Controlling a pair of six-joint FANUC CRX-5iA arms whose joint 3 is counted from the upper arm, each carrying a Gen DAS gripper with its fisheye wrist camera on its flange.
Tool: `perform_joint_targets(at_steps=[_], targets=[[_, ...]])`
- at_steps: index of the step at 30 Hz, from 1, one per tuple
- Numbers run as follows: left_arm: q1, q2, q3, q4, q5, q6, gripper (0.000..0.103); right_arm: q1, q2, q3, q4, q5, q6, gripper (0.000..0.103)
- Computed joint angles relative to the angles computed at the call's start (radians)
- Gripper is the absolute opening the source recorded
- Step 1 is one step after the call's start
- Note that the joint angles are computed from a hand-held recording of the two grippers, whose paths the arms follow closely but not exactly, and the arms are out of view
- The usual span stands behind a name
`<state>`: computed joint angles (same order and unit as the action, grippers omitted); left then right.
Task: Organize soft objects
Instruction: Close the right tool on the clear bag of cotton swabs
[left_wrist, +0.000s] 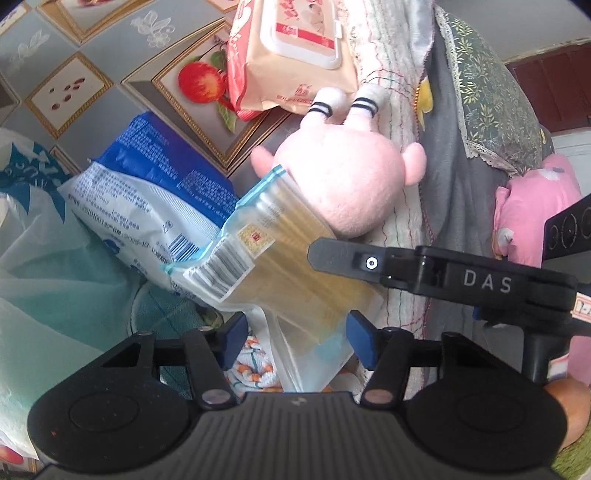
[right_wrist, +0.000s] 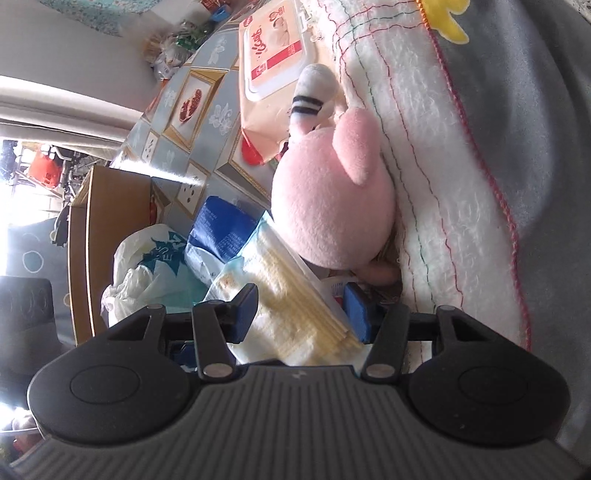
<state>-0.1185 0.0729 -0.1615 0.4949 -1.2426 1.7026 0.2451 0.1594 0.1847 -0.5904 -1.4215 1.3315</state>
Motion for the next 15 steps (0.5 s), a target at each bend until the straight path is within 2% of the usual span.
perform_joint_targets(at_steps=[2, 3, 15], targets=[[-0.003, -0.002, 0.009, -0.008, -0.005, -0.011, 0.056, -0.010, -0.007, -0.002, -0.015, -0.008, 0.002, 0.039], [-0.005, -0.004, 0.014, -0.011, -0.006, -0.016, 0.054, -0.018, -0.009, -0.002, -0.030, -0.012, 0.001, 0.038], [0.018, -0.050, 0.015, 0.020, -0.003, -0.082, 0.051, -0.050, -0.069, -0.027, -0.076, -0.004, -0.058, 0.034]])
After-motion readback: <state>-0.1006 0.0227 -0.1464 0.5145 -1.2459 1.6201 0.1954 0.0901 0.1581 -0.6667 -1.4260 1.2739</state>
